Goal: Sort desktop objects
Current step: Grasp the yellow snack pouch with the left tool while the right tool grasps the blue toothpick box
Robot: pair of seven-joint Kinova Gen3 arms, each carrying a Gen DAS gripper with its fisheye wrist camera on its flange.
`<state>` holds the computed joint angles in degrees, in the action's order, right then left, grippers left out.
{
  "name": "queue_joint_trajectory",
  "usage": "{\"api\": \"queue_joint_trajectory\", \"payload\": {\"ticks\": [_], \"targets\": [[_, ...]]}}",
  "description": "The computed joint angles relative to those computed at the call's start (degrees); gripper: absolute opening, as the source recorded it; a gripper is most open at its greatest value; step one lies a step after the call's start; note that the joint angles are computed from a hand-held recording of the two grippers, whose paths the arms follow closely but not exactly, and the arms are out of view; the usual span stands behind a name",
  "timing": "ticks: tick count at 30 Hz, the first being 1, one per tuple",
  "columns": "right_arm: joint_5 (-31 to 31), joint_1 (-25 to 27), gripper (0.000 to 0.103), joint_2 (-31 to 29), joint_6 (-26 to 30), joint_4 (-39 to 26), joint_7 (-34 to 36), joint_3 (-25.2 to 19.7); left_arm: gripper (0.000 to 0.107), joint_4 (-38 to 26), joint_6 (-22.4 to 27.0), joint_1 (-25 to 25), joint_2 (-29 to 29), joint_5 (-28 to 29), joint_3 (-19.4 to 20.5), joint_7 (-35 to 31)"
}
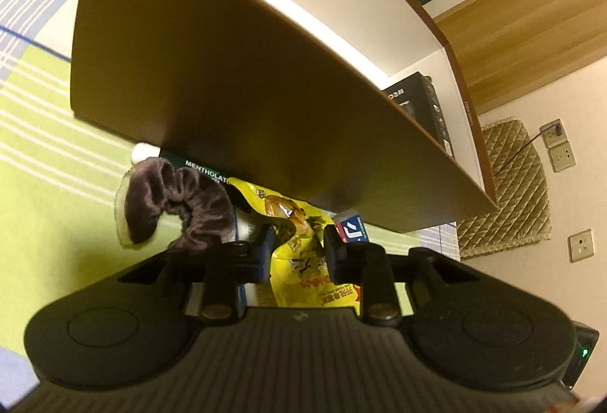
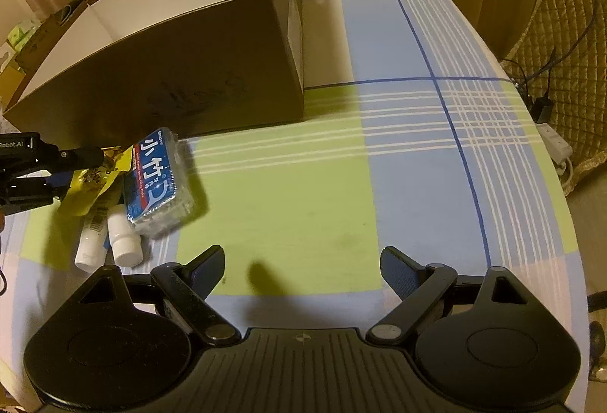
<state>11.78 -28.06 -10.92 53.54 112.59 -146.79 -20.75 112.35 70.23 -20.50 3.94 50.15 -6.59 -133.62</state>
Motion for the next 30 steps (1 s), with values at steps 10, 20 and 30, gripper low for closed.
{"api": "queue_joint_trajectory", "payload": {"ticks": [10,20,30], "targets": [[0.2,-0.2,0.087,0.5,-0.8,-0.5,0.4,0.0,0.017,-1.5,-0.2,0.9,-5.3,-4.7,-0.4,-2.1],[1.0,-0.5,0.087,0.1,-0.3,-0.5,-1.0,-0.5,0.019,-4.4,-10.2,14.3,-8.2,-22.3,6.2,4.2],[0.4,0.6,0.087,-2.3,0.8,0.7,-3.0,-1.4,0.023,-5.8,-13.9,21.2,-5.2,-29.4,8.8,8.1]]}}
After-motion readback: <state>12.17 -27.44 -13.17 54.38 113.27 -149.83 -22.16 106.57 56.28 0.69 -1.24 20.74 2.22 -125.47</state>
